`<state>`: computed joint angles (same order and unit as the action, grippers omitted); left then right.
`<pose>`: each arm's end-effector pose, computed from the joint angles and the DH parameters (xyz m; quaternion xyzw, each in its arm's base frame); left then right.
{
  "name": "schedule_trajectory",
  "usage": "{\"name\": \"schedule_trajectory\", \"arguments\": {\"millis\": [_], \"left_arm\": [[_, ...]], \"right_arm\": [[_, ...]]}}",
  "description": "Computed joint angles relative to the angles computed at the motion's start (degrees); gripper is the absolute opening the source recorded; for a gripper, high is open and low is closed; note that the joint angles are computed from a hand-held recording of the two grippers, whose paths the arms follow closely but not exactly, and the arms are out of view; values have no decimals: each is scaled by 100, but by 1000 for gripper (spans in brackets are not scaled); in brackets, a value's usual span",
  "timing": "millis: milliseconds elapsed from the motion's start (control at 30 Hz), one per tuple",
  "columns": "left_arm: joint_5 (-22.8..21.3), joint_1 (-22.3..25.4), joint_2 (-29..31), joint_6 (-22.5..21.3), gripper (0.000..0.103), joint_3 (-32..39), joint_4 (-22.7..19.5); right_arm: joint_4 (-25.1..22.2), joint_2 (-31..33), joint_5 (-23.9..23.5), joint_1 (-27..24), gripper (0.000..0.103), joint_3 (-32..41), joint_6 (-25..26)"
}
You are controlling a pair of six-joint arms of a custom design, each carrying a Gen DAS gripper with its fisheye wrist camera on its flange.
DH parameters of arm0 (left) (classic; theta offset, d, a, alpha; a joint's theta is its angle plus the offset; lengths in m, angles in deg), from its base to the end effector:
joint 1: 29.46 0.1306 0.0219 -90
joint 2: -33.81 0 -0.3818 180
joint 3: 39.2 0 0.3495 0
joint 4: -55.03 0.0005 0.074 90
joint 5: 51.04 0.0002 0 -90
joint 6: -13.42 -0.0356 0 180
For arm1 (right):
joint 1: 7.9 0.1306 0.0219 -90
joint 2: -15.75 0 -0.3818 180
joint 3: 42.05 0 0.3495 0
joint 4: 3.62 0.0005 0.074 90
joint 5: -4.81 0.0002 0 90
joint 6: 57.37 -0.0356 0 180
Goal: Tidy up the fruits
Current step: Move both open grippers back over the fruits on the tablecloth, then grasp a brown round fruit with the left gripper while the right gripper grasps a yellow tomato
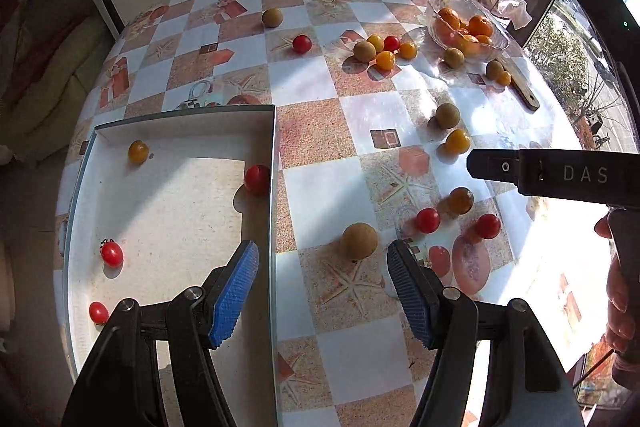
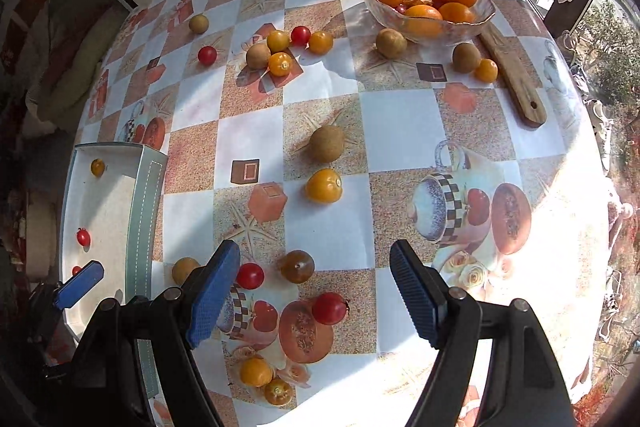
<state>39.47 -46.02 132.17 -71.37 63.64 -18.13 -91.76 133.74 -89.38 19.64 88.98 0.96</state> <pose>0.4460 -0.1335 0.4335 0.0980 0.9778 -0.0392 0.1808 0.5040 0.2652 0.4407 0.0310 0.9904 0.0955 0.0948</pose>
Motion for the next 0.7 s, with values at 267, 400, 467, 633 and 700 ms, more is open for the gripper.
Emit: {"name": "schedule_trajectory", "arguments": {"millis": [267,400,467,633,700], "left_arm": [[-148,-255,403,169,69,124,43],[-244,-296,542,237,69,124,-5],[-256,-310,577,262,69,101,-15],[-271,-317,609,276,68,7,49],[-240,-307,614,297,68,1,82]], "right_arm": [[94,159,-112,-201,81,61,197],[133,305,-185,-263,80,165,264],[135,383,-207,-278,77,233,316],[146,523,-288,-239,60,282,466],[155,571,-301,-211,56,300,523]]}}
